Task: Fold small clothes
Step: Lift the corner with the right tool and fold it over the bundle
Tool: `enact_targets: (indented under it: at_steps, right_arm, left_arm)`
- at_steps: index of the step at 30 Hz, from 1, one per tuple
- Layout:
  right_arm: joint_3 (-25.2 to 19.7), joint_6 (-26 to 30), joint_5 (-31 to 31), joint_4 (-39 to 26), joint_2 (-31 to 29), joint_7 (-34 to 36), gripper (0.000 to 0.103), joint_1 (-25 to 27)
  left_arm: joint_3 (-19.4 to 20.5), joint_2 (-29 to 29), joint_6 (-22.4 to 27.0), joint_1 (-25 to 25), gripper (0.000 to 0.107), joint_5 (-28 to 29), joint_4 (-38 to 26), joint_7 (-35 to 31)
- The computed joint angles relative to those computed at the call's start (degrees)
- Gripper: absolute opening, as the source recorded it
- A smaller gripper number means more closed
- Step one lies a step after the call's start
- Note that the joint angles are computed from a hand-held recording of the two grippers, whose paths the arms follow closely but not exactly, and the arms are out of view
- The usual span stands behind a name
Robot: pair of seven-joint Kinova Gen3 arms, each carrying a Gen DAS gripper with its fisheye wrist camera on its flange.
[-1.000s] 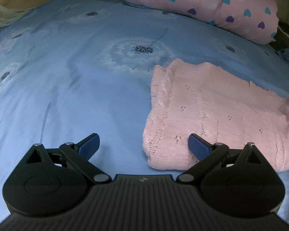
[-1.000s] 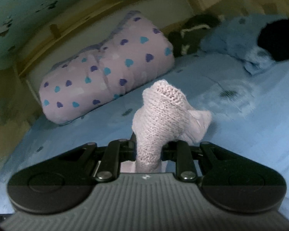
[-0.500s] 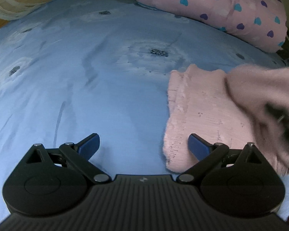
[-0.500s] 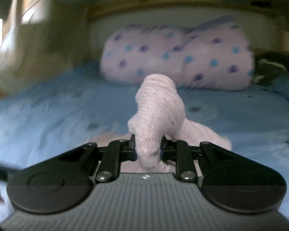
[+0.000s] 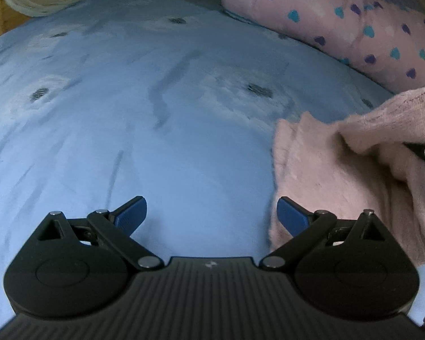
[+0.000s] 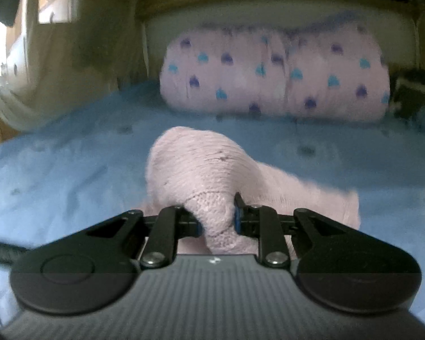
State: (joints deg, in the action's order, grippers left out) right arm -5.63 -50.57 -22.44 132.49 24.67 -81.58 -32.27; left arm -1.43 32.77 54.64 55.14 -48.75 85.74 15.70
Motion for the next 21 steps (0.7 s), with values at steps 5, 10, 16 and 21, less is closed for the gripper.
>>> enact_targets:
  at_steps: [5,10,16,21]
  right_arm:
    - [-0.2,4.3,8.3,0.0,0.0,8.6,0.023,-1.2]
    - [1.1,2.9,7.9,1.9,3.7,14.1,0.028,-5.5]
    - [-3.0,8.9,16.3,2.1,-0.5,7.4,0.037,2.6]
    - [-11.4,15.1,26.8,2.7,-5.4,-4.2,0.038,15.9]
  left_arm:
    - [-0.7,-1.0,1.4,0.2,0.1,-0.7,1.7,4.0]
    - [-0.4,-2.3,-0.9,0.8,0.1,-4.6,4.3,7.7]
    - [-0.6,-3.4,-5.4,2.6,0.1,-13.1,7.0,14.2]
    - [-0.4,-4.0,-8.7,3.5,0.1,-21.9,8.8,22.0]
